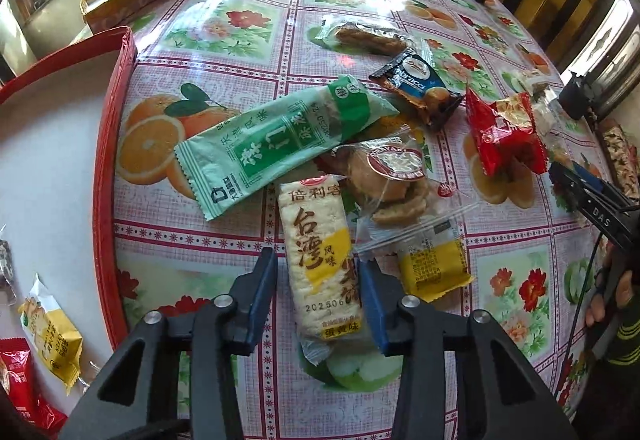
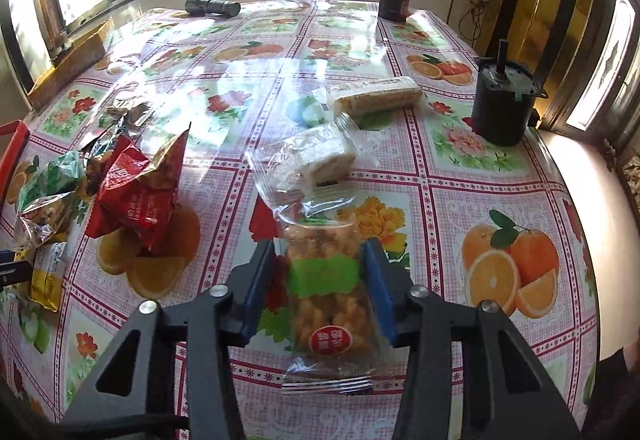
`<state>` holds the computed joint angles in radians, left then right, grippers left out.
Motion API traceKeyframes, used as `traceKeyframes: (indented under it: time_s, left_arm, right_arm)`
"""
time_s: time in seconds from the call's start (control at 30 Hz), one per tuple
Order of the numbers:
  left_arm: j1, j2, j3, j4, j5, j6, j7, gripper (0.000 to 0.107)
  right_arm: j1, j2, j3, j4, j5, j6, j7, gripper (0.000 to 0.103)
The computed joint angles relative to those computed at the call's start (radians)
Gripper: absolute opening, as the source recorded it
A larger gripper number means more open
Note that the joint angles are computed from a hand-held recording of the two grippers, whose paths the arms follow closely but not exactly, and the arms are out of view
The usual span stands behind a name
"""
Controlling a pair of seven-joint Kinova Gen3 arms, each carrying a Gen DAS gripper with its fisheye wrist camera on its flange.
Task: Organize snacks
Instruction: 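Lift the cracker packet with the left tool while the right lifts the puffed-snack packet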
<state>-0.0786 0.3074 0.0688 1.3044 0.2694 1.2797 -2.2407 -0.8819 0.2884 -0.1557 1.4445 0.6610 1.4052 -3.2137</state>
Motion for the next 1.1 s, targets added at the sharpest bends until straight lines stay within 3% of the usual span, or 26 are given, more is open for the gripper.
traceKeyframes:
  time_s: [0.07, 0.17, 0.2, 0.23, 0.3, 0.6, 0.93, 1.1]
  left_arm:
    - [0.018, -0.009, -0.003, 0.014, -0.02, -0.035, 0.019, 0.058]
    - [0.049, -0.031, -0.004, 0.064, -0.061, -0.115, 0.033, 0.056]
    - [0.051, -0.043, -0.006, 0.085, -0.056, -0.14, 0.023, 0.052]
    - [0.039, -0.05, 0.002, 0.098, -0.041, -0.148, 0.008, 0.038]
    - [0.035, -0.055, 0.001, 0.102, -0.033, -0.142, 0.002, 0.033]
    - [-0.006, -0.08, -0.011, 0.13, 0.028, -0.107, -0.025, 0.033]
    - [-0.061, -0.129, -0.035, 0.14, 0.107, -0.059, -0.058, 0.033]
    - [-0.085, -0.157, -0.049, 0.139, 0.147, -0.032, -0.088, 0.033]
  right_arm:
    - [0.008, -0.005, 0.0, 0.002, -0.007, -0.013, 0.005, 0.047]
    - [0.006, 0.001, 0.001, -0.003, -0.002, -0.005, 0.009, 0.048]
    - [0.004, 0.001, 0.002, 0.0, 0.002, -0.005, 0.004, 0.047]
    - [0.002, -0.002, 0.003, 0.006, 0.006, -0.007, -0.005, 0.046]
    - [0.001, -0.014, 0.004, 0.022, 0.012, -0.017, -0.032, 0.036]
    - [0.007, -0.14, -0.067, 0.19, 0.074, -0.173, -0.232, 0.035]
    - [-0.041, -0.156, -0.134, 0.164, 0.151, -0.176, -0.29, 0.036]
    - [-0.057, -0.153, -0.137, 0.139, 0.193, -0.231, -0.285, 0.036]
